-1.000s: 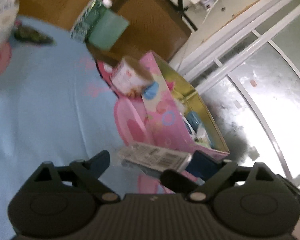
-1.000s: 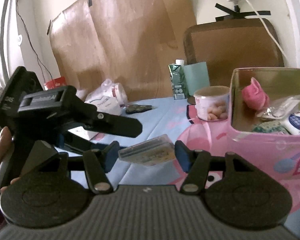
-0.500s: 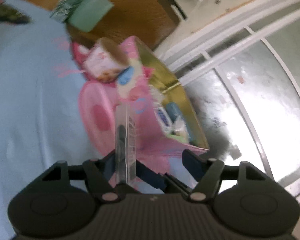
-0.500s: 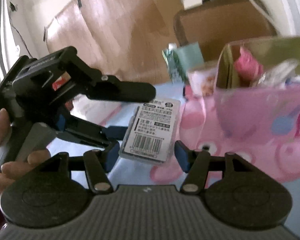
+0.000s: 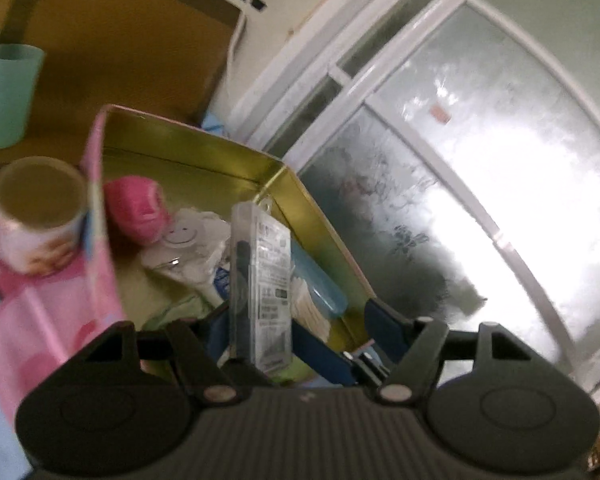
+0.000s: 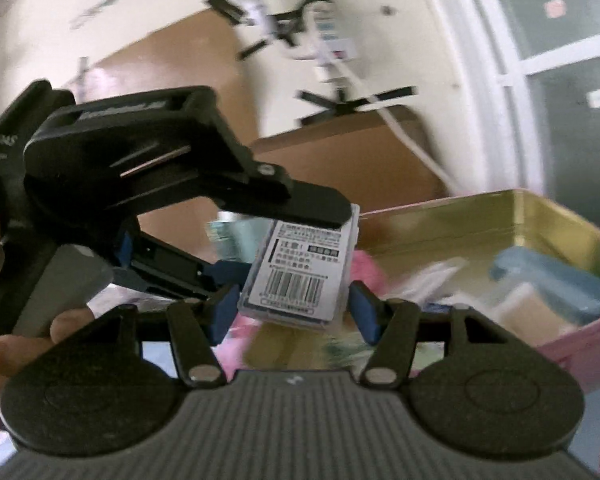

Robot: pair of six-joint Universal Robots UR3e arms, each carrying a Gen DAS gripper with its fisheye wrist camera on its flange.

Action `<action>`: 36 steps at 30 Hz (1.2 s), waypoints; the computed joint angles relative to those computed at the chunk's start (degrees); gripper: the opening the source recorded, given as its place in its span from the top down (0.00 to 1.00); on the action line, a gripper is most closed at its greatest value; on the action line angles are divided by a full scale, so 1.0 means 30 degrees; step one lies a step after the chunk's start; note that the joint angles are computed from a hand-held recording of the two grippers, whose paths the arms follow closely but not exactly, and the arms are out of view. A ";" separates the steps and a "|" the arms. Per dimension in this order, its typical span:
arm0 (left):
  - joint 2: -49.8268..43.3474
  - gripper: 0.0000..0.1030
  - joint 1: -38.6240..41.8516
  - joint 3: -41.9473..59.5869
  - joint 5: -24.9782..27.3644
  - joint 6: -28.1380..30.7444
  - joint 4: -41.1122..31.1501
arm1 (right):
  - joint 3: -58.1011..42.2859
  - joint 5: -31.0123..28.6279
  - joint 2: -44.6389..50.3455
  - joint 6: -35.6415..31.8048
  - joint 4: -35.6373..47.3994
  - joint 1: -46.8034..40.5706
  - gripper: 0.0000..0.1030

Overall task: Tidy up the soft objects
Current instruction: 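Take the barcode packet with the left gripper and drop it in the tin while the right gripper releases, then reach the right gripper toward the green correction-tape roller on the bed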

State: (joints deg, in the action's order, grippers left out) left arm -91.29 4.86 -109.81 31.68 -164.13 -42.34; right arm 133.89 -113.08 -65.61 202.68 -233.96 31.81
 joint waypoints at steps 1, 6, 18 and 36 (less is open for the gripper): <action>-0.1106 0.32 -0.0816 0.0746 0.0568 -0.1002 0.1155 | 0.0067 -0.0182 0.0115 0.0038 0.0010 -0.0274 0.39; -0.4325 0.23 -0.3218 0.3085 0.3172 -0.3945 0.4375 | -0.0369 -0.2178 0.0701 -0.0845 0.1185 -0.1488 0.38; 0.0946 0.23 0.0836 -0.2352 0.0943 -0.0325 0.3513 | 0.0453 -0.4196 0.0357 0.0526 0.0870 -0.1868 0.38; 0.9528 0.20 2.0791 -0.7664 0.0063 2.3456 -1.8808 | -1.6954 0.6982 0.4464 -0.4961 1.5999 0.0245 0.43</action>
State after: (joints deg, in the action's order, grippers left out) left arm -62.71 67.23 -132.80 31.86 -93.76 -98.76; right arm 83.03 -92.13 -52.22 187.80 -185.96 32.54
